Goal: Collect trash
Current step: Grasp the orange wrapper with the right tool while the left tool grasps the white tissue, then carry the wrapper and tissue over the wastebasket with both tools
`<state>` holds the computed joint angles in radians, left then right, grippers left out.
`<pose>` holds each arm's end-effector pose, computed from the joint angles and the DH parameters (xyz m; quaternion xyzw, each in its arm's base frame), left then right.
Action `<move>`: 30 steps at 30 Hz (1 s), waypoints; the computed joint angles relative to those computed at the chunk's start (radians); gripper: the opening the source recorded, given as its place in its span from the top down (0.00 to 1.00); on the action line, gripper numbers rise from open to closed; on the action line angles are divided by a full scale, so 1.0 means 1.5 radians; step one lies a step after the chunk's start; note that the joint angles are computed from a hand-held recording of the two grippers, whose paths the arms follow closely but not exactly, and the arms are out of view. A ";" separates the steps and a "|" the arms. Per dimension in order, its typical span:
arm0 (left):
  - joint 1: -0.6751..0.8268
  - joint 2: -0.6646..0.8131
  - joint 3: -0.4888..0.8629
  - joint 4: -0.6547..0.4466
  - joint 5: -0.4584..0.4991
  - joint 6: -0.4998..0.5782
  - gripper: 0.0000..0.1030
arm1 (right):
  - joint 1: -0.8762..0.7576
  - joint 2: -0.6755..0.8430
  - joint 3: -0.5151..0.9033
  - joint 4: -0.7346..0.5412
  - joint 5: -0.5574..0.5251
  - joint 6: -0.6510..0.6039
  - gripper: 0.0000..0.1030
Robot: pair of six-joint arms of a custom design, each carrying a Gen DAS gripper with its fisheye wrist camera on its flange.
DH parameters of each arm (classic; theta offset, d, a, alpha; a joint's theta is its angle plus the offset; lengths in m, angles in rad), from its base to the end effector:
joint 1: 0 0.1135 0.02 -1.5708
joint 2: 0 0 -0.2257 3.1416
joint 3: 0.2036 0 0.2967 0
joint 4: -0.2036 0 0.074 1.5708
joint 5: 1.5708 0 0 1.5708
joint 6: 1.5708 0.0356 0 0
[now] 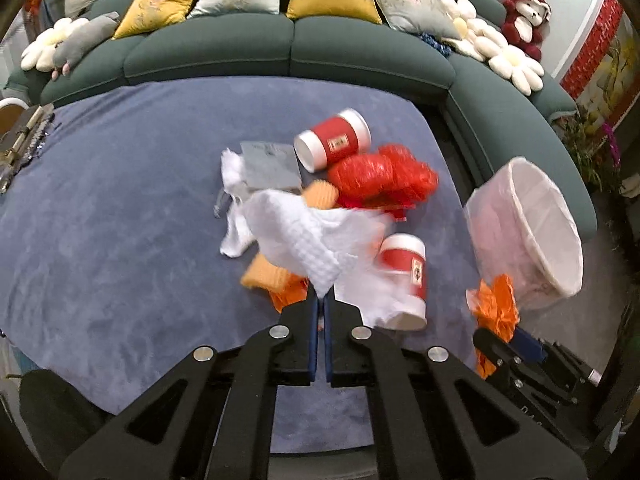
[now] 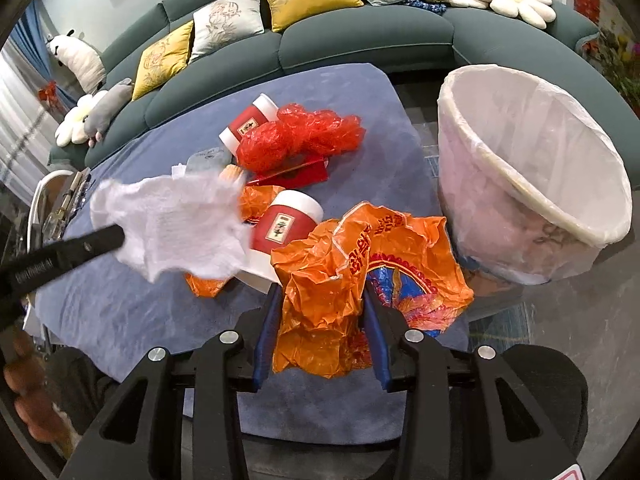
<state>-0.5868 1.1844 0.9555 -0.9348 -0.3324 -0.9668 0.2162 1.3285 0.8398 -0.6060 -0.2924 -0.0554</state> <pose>0.2347 -0.1421 0.2162 -0.2152 0.9422 -0.0242 0.2558 0.2909 0.0744 0.1531 -0.1642 0.9479 0.1598 0.2212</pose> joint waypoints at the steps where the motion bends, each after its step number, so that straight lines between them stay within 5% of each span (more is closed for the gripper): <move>1: -0.002 -0.006 0.004 -0.006 -0.006 -0.001 0.98 | -0.002 -0.006 -0.001 -0.002 -0.002 -0.004 0.69; 16: -0.049 0.130 0.200 0.006 -0.026 0.050 0.98 | -0.061 -0.050 0.050 -0.006 -0.045 -0.014 0.71; 30: -0.099 0.445 0.558 0.006 -0.006 0.145 0.98 | -0.226 0.024 0.148 0.016 -0.074 -0.032 0.71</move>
<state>-0.7351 1.8518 1.7925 -0.9253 -0.3416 -0.7488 -0.1233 1.3639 1.0618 -0.5821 -0.4036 -0.1037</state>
